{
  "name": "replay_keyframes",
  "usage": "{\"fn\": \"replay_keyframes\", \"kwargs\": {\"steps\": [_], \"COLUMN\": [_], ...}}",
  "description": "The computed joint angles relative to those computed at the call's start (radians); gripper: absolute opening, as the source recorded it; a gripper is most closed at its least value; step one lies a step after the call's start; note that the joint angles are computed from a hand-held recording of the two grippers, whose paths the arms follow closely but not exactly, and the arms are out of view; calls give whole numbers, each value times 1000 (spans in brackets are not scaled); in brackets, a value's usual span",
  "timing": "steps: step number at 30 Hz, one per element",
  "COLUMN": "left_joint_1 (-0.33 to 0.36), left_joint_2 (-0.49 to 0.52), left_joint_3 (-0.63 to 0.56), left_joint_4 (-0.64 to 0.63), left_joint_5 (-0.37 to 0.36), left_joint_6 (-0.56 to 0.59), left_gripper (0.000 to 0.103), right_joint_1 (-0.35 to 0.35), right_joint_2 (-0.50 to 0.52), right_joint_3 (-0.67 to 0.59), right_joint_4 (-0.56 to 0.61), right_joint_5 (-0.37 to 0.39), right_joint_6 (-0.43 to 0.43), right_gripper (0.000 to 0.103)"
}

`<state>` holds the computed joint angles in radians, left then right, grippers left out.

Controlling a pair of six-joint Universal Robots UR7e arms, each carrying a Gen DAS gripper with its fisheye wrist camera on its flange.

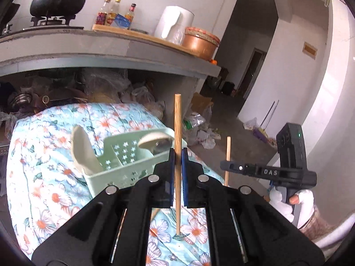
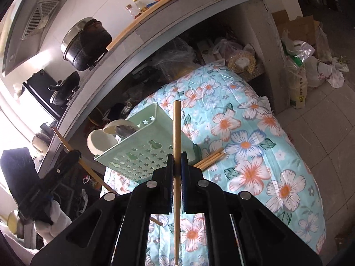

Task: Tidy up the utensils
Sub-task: 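Lift both held chopsticks up toward the green holder, then lower the chopsticks into the green holder and open both grippers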

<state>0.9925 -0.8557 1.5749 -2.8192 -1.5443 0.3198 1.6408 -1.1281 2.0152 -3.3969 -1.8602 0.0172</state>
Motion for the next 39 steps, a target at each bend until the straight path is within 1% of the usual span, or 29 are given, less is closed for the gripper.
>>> {"fn": "replay_keyframes", "kwargs": {"steps": [5,9,12,14,18,20,23,26,30,32,33,35,39], "left_joint_1": [-5,-16,-27,-34,-32,-35,-26,-14,-1,3,4,4,-1], "left_joint_2": [-27,-26,-7,5,68,106,158,196,221,221,218,212,193], "left_joint_3": [-61,-104,-133,-150,-208,-231,-266,-295,-327,-325,-320,-306,-272], "left_joint_4": [-33,-92,-143,-163,-197,-218,-195,-158,-79,-66,-69,-83,-133], "left_joint_5": [-42,-42,-6,22,86,146,190,213,242,246,245,250,265], "left_joint_6": [-22,-16,1,6,9,26,34,29,-24,-40,-41,-41,-37], "left_gripper": [5,5,5,5,5,5,5,5,5,5,6,17,27], "right_joint_1": [19,24,30,43,71,77,84,94,107,113,114,114,123], "right_joint_2": [-24,-52,-70,-80,-92,-92,-86,-73,-46,-30,-19,3,74], "right_joint_3": [-17,-38,-61,-77,-113,-131,-159,-192,-250,-284,-305,-351,-463], "right_joint_4": [5,25,40,38,29,29,34,37,39,50,56,83,107], "right_joint_5": [46,95,126,122,119,120,112,103,108,117,122,145,172], "right_joint_6": [-48,-71,-92,-122,-186,-210,-234,-260,-302,-317,-320,-315,-325], "right_gripper": [6,6,6,6,6,6,6,6,6,6,6,6,6]}}
